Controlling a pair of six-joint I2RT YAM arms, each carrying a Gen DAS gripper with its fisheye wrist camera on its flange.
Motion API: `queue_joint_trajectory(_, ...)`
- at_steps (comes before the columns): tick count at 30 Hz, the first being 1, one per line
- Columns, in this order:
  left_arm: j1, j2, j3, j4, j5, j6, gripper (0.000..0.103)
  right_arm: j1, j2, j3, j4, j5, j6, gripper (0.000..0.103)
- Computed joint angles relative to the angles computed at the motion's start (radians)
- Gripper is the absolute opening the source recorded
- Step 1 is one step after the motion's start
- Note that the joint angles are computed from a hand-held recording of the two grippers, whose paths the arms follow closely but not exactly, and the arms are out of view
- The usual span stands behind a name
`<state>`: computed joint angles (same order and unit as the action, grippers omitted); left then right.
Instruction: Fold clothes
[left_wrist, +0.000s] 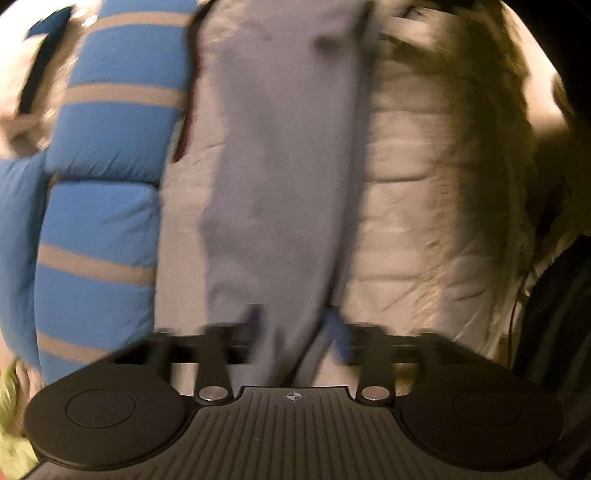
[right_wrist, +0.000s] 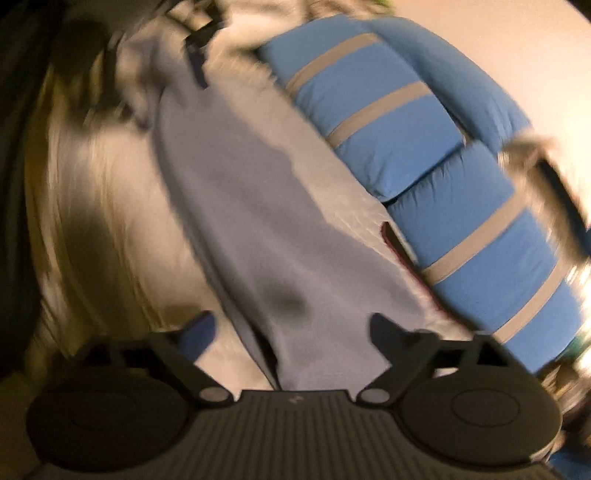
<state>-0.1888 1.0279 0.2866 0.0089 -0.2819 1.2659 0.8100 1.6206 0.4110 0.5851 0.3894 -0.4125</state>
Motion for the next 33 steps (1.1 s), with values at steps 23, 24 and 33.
queue_joint_trajectory(23, 0.945, 0.576, 0.635, -0.385, 0.639, 0.083, 0.033, -0.473, 0.206, 0.111, 0.091, -0.719, 0.65, 0.103)
queue_joint_trajectory(24, 0.937, 0.594, 0.654, -0.39, 0.62, 0.079, 0.014, -0.477, 0.209, 0.116, 0.087, -0.724, 0.648, 0.103)
queue_joint_trajectory(33, 0.901, 0.499, 0.638, -0.129, 0.678, 0.17, 0.005, -0.47, 0.221, 0.118, 0.09, -0.713, 0.628, 0.103)
